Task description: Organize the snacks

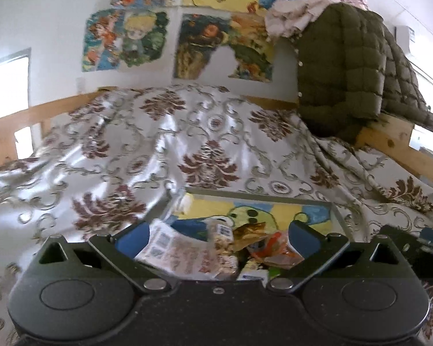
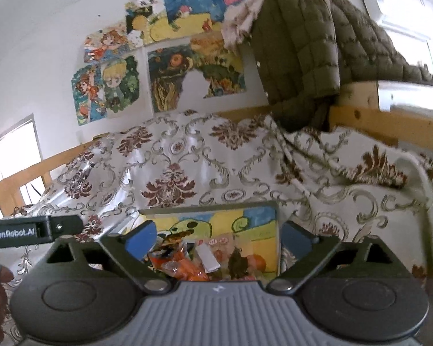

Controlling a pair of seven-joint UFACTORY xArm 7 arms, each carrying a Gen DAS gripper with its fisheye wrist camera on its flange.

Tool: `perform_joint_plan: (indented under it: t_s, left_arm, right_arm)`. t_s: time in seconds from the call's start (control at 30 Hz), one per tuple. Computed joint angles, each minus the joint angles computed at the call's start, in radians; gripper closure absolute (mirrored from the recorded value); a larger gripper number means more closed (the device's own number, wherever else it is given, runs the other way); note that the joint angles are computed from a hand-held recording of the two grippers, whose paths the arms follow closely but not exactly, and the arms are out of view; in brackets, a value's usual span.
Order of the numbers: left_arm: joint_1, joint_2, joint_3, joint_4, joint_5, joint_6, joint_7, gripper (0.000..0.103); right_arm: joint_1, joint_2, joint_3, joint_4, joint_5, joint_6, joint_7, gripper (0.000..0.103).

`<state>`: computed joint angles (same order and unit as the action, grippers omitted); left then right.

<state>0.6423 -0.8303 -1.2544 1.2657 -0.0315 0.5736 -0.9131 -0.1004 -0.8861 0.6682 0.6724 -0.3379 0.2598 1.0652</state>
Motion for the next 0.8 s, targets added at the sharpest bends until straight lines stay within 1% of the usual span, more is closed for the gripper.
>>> perform_joint_plan:
  t_s: [0.13,0.37,0.57,0.8]
  left_arm:
    - [-0.068,-0.047,0.052,-0.044,0.008,0.036,-0.023,0.001]
    - [-0.205,-0.077,0.125,-0.120,0.050,0.089,-0.079,0.001]
    - [-0.301,-0.097,0.171,-0.161,0.103,0.138,-0.121,0.001]
    - [-0.400,-0.130,0.214,-0.192,0.164,0.187,-0.131,0.001]
  right_arm:
    - [0.028,-0.048,0.013,-0.010,0.018,0.031,0.033,0.000]
    - [0.088,-0.124,0.030,-0.002,0.030,0.130,0.053,0.000]
    - [0.125,-0.180,0.054,0.012,0.045,0.225,0.090,0.000]
    - [0.172,-0.236,0.068,0.022,0.053,0.307,0.103,0.000]
